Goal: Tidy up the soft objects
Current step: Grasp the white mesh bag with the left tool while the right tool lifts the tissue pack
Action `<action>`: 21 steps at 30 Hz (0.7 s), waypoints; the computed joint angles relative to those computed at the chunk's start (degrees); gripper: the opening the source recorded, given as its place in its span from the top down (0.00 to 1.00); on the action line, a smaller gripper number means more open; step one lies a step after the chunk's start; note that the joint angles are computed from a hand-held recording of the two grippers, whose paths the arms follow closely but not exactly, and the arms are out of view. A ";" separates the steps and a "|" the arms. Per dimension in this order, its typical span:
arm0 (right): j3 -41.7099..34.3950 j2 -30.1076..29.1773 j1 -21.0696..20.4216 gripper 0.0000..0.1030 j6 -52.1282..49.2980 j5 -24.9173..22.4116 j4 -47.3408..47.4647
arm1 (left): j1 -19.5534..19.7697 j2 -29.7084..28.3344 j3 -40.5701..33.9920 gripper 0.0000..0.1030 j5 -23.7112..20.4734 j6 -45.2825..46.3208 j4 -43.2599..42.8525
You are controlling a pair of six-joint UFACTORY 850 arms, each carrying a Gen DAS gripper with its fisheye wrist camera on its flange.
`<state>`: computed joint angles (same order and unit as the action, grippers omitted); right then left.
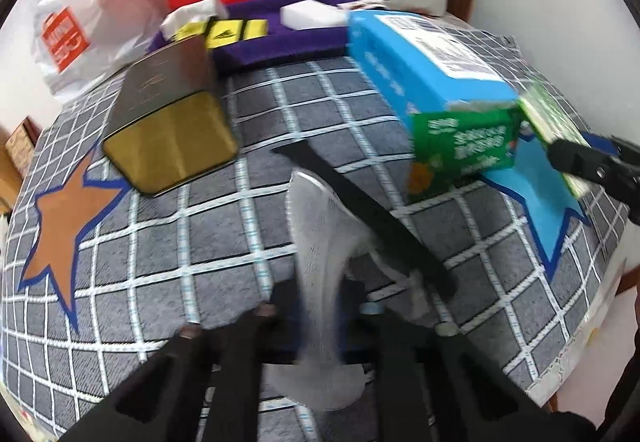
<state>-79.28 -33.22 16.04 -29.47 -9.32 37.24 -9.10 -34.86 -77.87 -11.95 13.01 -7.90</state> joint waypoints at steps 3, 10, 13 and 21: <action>0.47 0.37 0.16 0.52 1.44 0.12 -1.62 | 1.37 0.66 0.87 0.96 -0.24 0.82 -2.65; 0.53 0.43 0.55 0.52 0.39 -0.74 -0.09 | 4.62 2.15 2.38 0.96 0.45 -7.89 2.15; 0.71 0.74 1.02 0.52 -0.55 -0.52 0.72 | 5.25 3.22 3.02 0.96 1.05 -12.05 5.17; 1.36 2.26 1.90 0.52 -3.11 -0.74 3.04 | 5.88 6.93 5.20 0.96 3.11 -6.77 -0.88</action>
<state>-77.92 -30.96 17.94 -32.58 -10.05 40.28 -3.22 -27.92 -72.68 -8.84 6.24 -8.78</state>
